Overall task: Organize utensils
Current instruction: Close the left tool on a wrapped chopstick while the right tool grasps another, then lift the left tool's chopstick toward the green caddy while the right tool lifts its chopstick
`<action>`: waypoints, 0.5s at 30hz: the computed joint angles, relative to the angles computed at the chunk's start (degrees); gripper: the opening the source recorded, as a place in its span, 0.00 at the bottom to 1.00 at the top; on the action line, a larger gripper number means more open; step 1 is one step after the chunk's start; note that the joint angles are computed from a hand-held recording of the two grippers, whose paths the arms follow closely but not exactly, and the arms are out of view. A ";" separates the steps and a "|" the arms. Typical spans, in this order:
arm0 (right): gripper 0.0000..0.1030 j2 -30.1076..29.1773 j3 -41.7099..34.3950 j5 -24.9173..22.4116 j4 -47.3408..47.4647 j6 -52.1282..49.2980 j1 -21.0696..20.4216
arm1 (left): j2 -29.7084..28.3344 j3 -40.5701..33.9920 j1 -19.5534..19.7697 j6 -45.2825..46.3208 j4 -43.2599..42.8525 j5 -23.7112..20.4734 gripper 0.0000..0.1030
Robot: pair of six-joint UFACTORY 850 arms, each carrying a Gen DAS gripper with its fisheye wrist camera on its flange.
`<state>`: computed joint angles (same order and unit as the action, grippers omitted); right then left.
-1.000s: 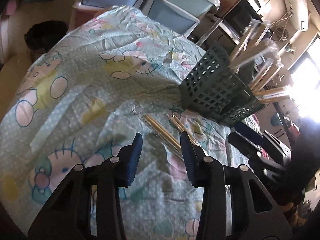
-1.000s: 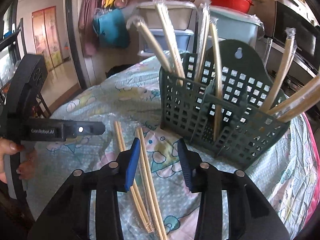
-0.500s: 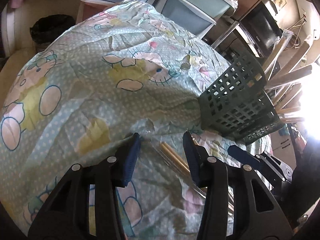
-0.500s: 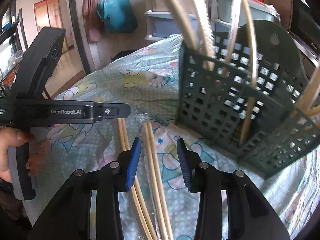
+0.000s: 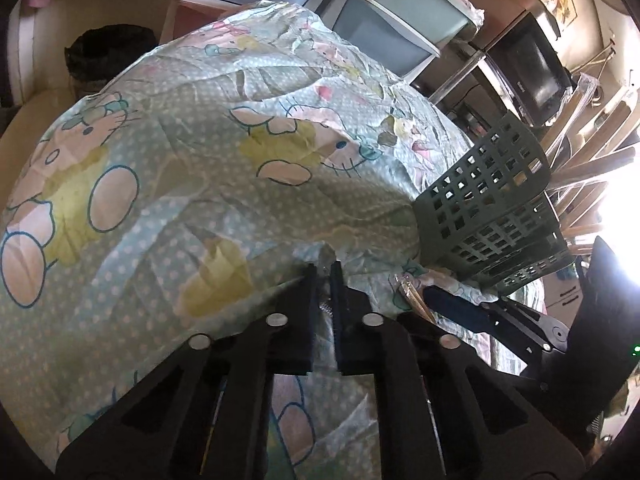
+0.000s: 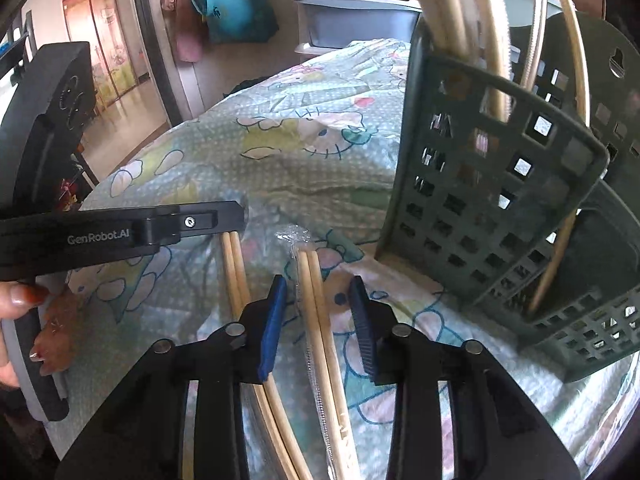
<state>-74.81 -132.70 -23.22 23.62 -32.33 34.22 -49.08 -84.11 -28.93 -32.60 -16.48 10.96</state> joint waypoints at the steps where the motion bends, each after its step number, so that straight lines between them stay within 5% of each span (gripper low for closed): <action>1: 0.26 -0.30 -0.48 -0.03 -0.99 0.86 0.16 | 0.15 0.36 0.04 -1.69 1.69 0.54 0.01; 5: 0.13 -0.80 -1.50 -0.59 -2.25 2.17 0.21 | 0.73 1.04 -0.29 -0.88 1.04 1.62 0.01; 9: 0.12 -0.93 -1.89 -0.62 -2.06 2.67 0.14 | 1.91 1.82 -0.86 3.00 -1.95 2.77 0.01; 15: 0.10 5.16 7.63 3.68 11.74 -10.18 -0.81 | 4.93 3.61 -2.23 10.15 -6.54 4.67 0.01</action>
<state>-69.65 -125.07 -19.53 35.36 -42.52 33.41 -44.15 -80.49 -31.16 -22.45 -23.02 15.64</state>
